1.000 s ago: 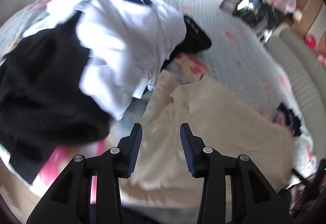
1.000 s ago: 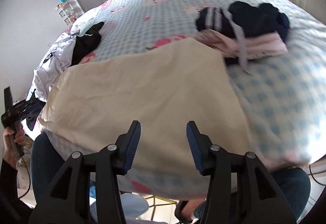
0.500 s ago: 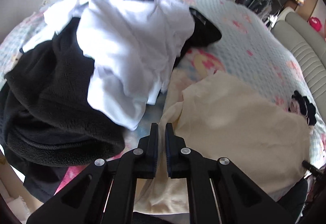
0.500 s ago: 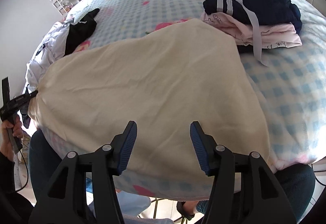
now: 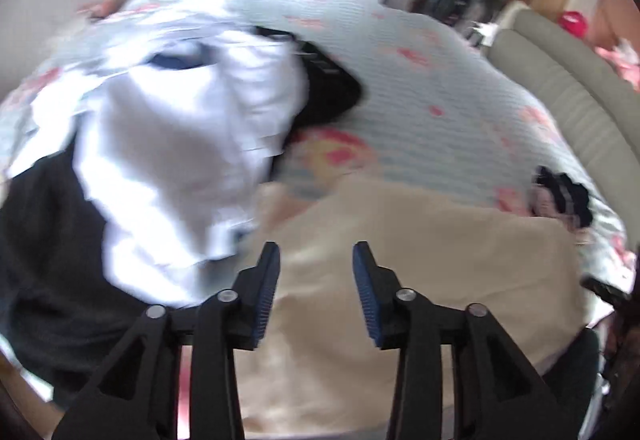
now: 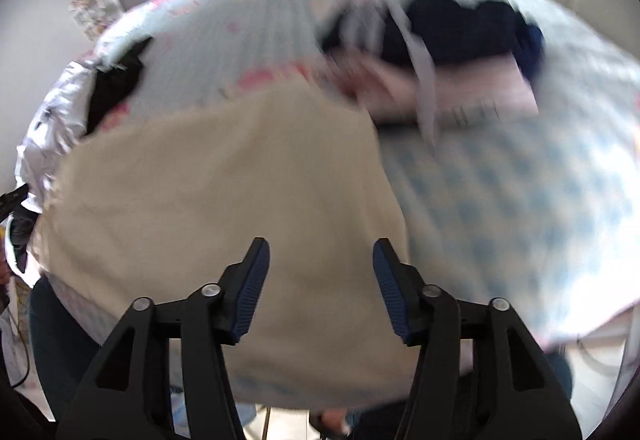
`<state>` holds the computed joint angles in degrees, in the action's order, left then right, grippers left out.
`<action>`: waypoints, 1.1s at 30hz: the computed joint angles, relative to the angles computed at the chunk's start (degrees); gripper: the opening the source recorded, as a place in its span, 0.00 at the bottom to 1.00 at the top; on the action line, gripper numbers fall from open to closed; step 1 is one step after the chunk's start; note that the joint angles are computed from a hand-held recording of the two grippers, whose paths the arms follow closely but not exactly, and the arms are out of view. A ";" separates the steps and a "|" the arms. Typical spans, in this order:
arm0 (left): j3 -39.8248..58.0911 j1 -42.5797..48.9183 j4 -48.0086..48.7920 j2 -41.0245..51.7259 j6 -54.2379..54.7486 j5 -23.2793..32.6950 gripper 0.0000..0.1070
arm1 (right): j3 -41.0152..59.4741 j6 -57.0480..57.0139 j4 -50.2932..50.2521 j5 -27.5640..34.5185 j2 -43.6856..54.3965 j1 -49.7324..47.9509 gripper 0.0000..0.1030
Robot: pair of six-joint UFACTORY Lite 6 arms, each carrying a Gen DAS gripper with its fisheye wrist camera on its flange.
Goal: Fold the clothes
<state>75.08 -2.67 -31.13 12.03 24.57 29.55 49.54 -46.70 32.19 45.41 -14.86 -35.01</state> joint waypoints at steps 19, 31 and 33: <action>28.21 0.35 7.79 29.44 -15.16 6.04 0.21 | 4.61 11.49 -11.59 -22.03 17.14 17.96 0.40; 7.14 -23.51 -2.27 15.61 -8.54 -6.93 0.62 | -0.36 11.72 1.07 -11.19 2.60 28.96 0.68; 2.31 -26.31 -0.75 16.18 -8.76 -8.80 0.62 | -3.70 19.08 -4.64 -14.06 2.79 35.19 0.68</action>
<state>77.39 -28.98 -31.88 28.21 15.81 20.76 45.84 -27.62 27.55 31.35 -12.07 0.18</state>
